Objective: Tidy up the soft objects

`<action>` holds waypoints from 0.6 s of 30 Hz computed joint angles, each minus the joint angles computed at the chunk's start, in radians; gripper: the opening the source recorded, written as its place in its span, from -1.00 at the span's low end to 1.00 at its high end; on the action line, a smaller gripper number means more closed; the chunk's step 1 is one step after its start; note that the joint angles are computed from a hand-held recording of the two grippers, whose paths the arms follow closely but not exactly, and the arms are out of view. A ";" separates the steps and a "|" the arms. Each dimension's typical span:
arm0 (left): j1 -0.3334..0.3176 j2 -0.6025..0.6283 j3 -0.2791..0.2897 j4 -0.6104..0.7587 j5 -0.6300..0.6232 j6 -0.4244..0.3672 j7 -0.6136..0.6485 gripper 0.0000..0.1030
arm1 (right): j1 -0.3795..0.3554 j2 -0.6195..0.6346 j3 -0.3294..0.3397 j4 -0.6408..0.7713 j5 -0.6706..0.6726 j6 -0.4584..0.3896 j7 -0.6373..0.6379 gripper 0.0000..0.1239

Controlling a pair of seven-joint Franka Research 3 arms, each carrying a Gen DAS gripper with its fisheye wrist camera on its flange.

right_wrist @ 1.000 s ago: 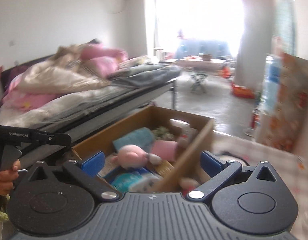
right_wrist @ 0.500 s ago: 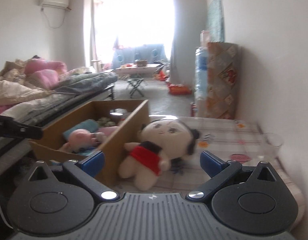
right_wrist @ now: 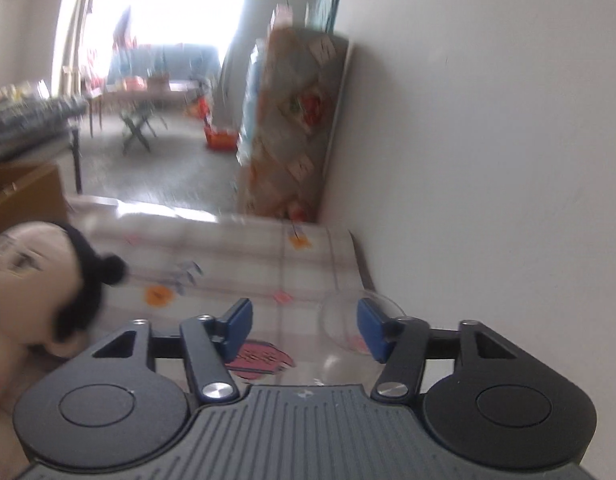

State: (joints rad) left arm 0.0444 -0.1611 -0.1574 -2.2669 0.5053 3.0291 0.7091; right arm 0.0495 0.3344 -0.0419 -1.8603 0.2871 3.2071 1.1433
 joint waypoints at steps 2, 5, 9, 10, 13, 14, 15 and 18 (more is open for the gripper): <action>0.004 0.016 -0.007 0.017 0.014 -0.011 -0.010 1.00 | 0.077 0.069 -0.114 0.090 -0.048 -0.096 0.064 -0.32; -0.011 0.038 -0.002 0.038 0.011 -0.023 0.005 1.00 | 0.046 0.116 -0.103 0.167 -0.073 -0.210 0.074 -0.62; -0.033 0.064 0.011 0.061 -0.018 -0.031 0.041 1.00 | -0.004 0.108 -0.039 0.186 -0.075 -0.257 0.033 -0.82; -0.038 0.070 0.014 0.064 -0.030 -0.031 0.050 1.00 | -0.020 0.100 -0.018 0.186 -0.064 -0.271 0.014 -0.86; -0.045 0.075 0.020 0.064 -0.050 -0.023 0.062 1.00 | -0.058 0.088 0.035 0.201 -0.018 -0.331 -0.046 -0.92; -0.047 0.075 0.022 0.062 -0.058 -0.020 0.069 1.00 | -0.070 0.084 0.051 0.205 0.004 -0.352 -0.069 -0.92; -0.049 0.075 0.024 0.060 -0.068 -0.017 0.076 1.00 | -0.076 0.076 0.062 0.201 0.025 -0.365 -0.087 -0.93; -0.058 0.073 0.030 0.055 -0.108 -0.014 0.107 1.00 | -0.082 0.066 0.077 0.208 0.078 -0.416 -0.118 -0.93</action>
State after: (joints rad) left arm -0.0136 -0.0878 -0.1273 -2.2119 0.3976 3.0150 0.8157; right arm -0.0325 0.4000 0.0349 -1.6527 0.3647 2.7911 1.0253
